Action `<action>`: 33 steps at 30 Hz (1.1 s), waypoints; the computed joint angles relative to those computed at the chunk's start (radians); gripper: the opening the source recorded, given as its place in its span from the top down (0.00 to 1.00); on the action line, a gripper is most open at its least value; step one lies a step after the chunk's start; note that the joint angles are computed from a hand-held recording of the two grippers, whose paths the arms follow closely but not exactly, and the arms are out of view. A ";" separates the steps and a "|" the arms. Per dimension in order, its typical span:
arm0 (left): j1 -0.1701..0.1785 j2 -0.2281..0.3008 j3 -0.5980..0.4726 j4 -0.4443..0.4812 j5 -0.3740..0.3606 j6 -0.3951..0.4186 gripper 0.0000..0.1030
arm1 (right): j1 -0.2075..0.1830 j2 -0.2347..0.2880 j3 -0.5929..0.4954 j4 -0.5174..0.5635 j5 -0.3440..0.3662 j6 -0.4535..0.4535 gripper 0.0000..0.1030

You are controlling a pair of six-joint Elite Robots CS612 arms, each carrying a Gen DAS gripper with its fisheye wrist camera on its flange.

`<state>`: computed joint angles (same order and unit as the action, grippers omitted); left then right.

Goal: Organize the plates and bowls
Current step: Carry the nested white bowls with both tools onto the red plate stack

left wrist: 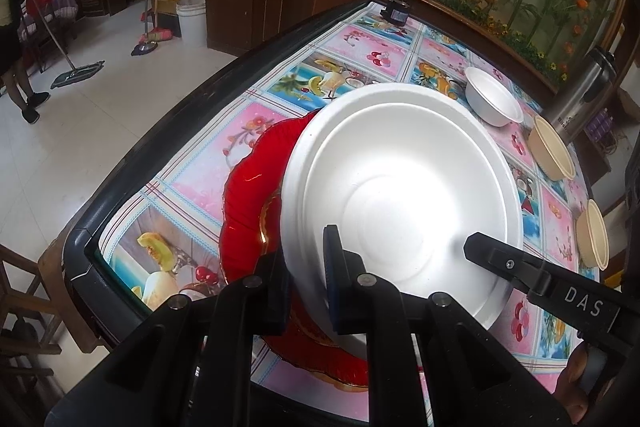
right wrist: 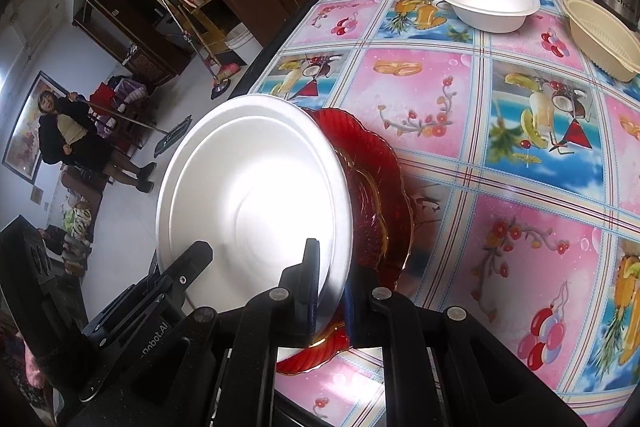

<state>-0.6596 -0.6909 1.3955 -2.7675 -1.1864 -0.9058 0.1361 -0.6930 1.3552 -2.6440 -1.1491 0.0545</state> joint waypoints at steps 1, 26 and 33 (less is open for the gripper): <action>0.000 0.000 0.000 0.001 -0.002 -0.001 0.88 | 0.000 0.000 0.000 0.001 0.000 -0.001 0.91; 0.003 0.005 0.000 -0.002 -0.007 0.000 0.88 | 0.004 0.003 -0.005 0.014 -0.016 0.000 0.91; 0.004 0.007 0.001 -0.003 -0.010 0.000 0.88 | 0.005 0.004 -0.006 0.016 -0.018 -0.001 0.91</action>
<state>-0.6554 -0.6842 1.3965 -2.7709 -1.1965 -0.9061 0.1413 -0.6894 1.3489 -2.6278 -1.1669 0.0538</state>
